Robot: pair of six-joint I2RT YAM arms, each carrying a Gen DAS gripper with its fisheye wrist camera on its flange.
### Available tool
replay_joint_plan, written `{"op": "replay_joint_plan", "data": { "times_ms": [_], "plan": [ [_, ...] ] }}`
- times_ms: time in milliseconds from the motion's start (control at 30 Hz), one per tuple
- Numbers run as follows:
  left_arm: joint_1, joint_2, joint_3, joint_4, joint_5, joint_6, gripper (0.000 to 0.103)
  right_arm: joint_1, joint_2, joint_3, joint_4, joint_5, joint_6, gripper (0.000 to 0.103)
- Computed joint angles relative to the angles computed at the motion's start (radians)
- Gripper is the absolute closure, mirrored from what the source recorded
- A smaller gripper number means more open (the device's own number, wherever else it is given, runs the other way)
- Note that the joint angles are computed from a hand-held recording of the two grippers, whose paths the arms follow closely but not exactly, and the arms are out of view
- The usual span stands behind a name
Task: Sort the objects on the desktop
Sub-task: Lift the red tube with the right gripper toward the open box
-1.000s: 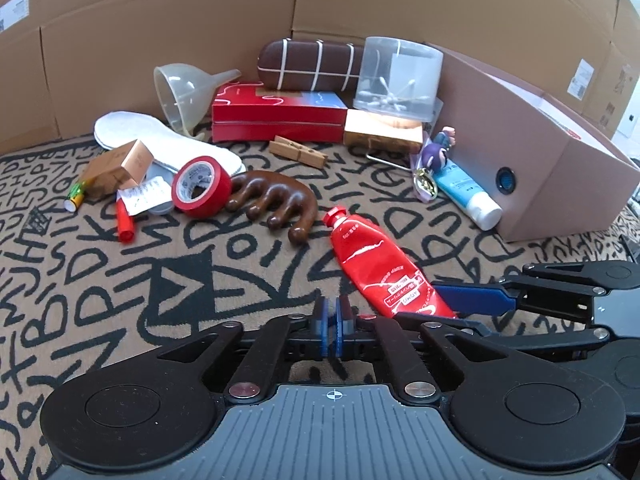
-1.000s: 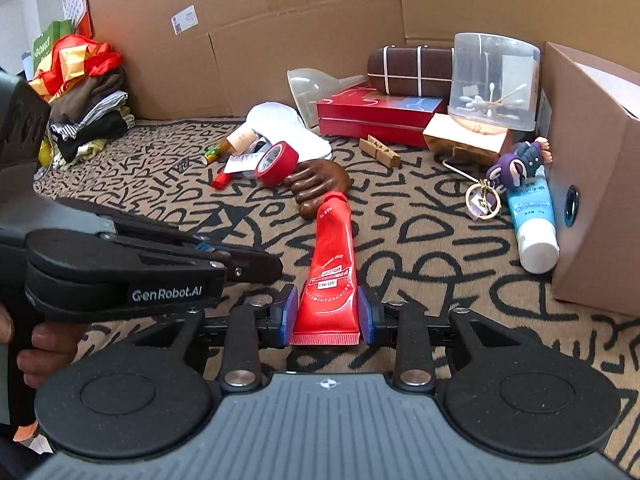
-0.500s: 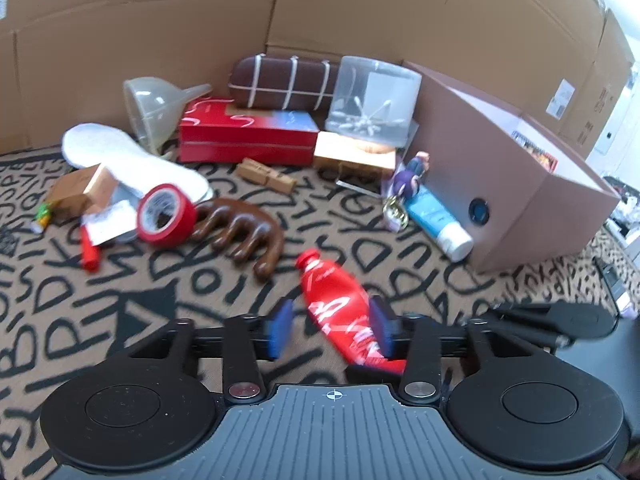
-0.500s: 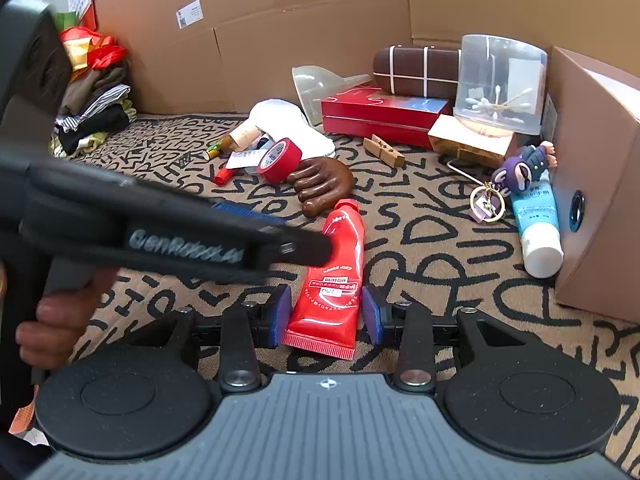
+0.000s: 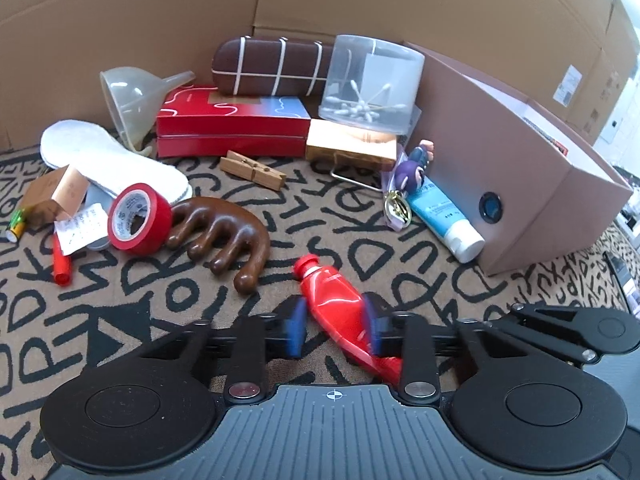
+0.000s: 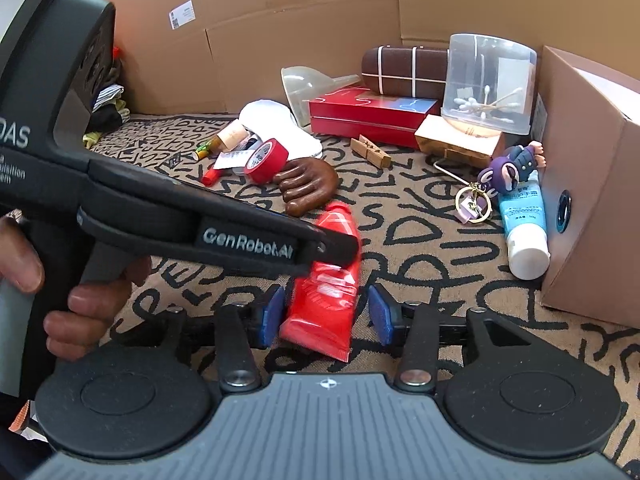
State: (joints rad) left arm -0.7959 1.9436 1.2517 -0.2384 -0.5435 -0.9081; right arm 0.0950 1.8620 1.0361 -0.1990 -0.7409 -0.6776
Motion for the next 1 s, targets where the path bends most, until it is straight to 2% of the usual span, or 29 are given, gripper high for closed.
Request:
{"op": "replay_joint_plan", "data": {
  "times_ms": [200, 467, 600, 800, 833, 867, 900, 933, 1000],
  "plan": [
    [-0.022, 0.002, 0.023, -0.018, 0.005, 0.018, 0.088, 0.002, -0.006, -0.011, 0.019, 0.008, 0.000, 0.050],
    [-0.029, 0.033, 0.072, -0.049, 0.010, 0.016, 0.086, -0.016, -0.039, -0.039, 0.039, 0.050, 0.001, 0.053],
    [-0.036, 0.048, 0.096, -0.064, -0.001, 0.021, 0.087, -0.023, -0.050, -0.055, 0.048, 0.047, -0.006, 0.071],
    [-0.044, 0.054, 0.120, -0.096, -0.015, 0.022, 0.088, -0.028, -0.058, -0.071, 0.064, 0.040, 0.002, 0.075],
    [-0.044, 0.056, 0.122, -0.094, -0.014, 0.021, 0.086, -0.029, -0.056, -0.069, 0.063, 0.038, 0.005, 0.075],
    [-0.043, 0.058, 0.123, -0.091, -0.007, 0.021, 0.079, -0.029, -0.055, -0.066, 0.062, 0.036, 0.005, 0.076],
    [-0.041, 0.062, 0.126, -0.087, 0.002, 0.022, 0.065, -0.029, -0.055, -0.067, 0.064, 0.035, 0.005, 0.076],
    [-0.038, 0.070, 0.132, -0.085, 0.014, 0.024, 0.074, -0.028, -0.056, -0.069, 0.068, 0.036, 0.006, 0.078],
    [-0.038, 0.076, 0.139, -0.079, 0.025, 0.025, 0.081, -0.027, -0.060, -0.076, 0.077, 0.039, 0.009, 0.078]
  ]
}}
